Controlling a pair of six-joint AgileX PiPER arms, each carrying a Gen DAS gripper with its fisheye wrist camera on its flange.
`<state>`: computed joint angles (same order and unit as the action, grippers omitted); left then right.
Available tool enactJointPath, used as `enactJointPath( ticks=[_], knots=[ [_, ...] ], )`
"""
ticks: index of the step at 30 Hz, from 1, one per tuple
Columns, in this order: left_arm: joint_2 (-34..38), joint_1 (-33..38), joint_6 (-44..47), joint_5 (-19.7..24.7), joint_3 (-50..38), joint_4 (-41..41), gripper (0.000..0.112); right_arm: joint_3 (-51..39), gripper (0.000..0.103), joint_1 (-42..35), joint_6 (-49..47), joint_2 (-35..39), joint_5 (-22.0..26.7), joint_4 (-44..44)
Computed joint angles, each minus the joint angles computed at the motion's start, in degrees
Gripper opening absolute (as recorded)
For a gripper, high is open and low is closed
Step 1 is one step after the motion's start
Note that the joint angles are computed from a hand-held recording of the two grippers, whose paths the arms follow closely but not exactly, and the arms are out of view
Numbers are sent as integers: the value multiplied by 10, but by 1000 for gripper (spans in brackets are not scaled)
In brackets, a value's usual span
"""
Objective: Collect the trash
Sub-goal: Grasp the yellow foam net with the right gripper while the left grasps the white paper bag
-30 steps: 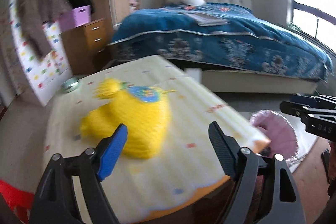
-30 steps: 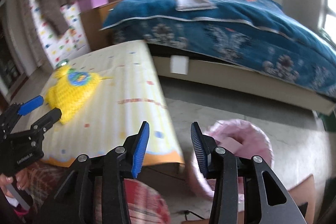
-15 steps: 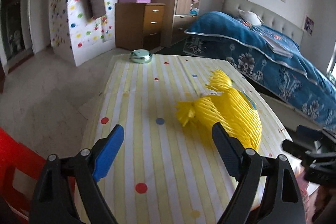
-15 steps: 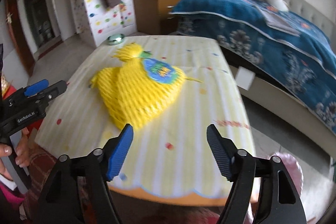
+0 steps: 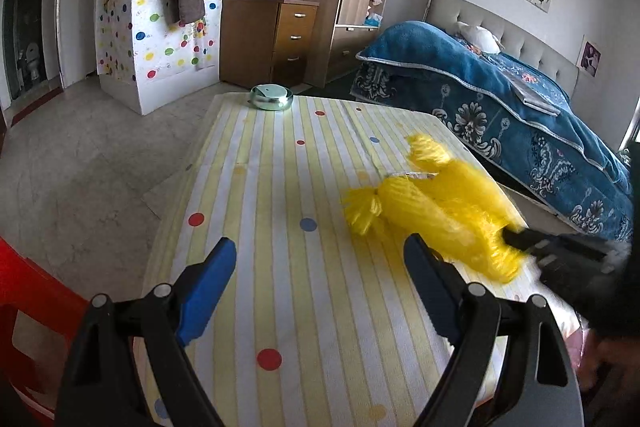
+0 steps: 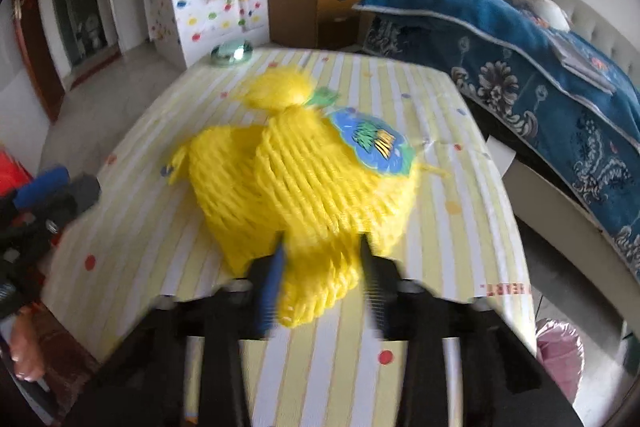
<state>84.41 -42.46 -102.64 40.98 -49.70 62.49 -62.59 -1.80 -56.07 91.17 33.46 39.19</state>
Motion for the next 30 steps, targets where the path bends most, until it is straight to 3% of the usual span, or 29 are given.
enactJointPath(
  ticks=[1,6,10,14,22,30],
  knots=[
    [1,-1,0,1,-1,0,83,2,8,-18,-20,-14,10,25],
    [16,-11,21,18,-17,-11,83,15,6,-78,-63,-57,20,96],
    [42,-20,65,30,-48,-36,83,10,6,-120,-42,-74,2,87],
    [85,-36,126,48,-101,-58,83,-15,6,-151,-26,-56,17,75],
    [183,-25,248,60,-239,-127,83,20,6,-162,23,-38,-69,2],
    [286,10,330,68,-376,-245,83,-8,6,-229,-61,8,-21,72]
  ],
)
